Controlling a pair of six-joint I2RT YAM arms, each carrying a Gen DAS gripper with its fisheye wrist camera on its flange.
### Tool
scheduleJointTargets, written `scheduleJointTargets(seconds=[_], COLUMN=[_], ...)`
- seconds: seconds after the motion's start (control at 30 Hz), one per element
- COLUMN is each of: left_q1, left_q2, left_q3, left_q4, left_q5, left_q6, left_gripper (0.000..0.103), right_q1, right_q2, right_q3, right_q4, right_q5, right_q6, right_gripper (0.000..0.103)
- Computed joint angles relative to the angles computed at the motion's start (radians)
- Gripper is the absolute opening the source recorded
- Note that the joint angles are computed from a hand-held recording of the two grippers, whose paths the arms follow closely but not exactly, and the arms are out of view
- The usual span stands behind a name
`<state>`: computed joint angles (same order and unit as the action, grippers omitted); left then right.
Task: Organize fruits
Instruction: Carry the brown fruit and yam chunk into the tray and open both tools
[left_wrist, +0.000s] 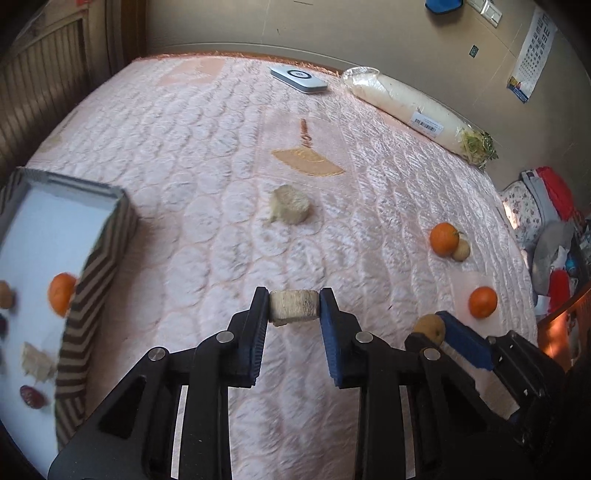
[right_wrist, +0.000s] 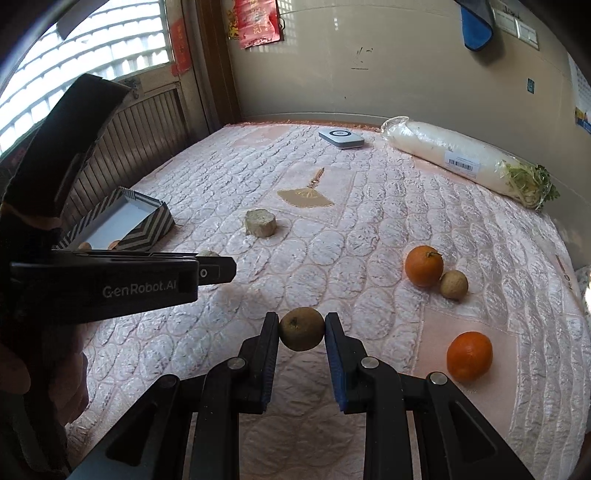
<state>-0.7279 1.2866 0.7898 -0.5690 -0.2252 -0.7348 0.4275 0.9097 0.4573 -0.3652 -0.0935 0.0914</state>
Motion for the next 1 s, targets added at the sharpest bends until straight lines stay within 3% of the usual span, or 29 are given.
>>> scheduleJointTargets(seconds=[0.43, 0.77, 1.0], left_q1=[-0.105, -0.036, 0.120], left_q2=[-0.314, -0.547, -0.702], left_q3=[-0.163, -0.193, -0.204], left_q4=[-0.220, -0.399, -0.478], left_q5=[-0.238, -0.278, -0.250], left_q6=[-0.082, -0.059, 0.047], left_gripper=[0.027, 0.027, 0.027], right_q1=[0.299, 0.476, 0.571], right_q2=[0.010, 0.130, 0.241], right_q3=[0.001, 0.089, 0.178], right_q4=[0.022, 0.060, 0.085], right_q5=[0.173, 0.259, 0.296], right_q6=[0.216, 0.281, 0.292], right_gripper=[0.024, 0.024, 0.024])
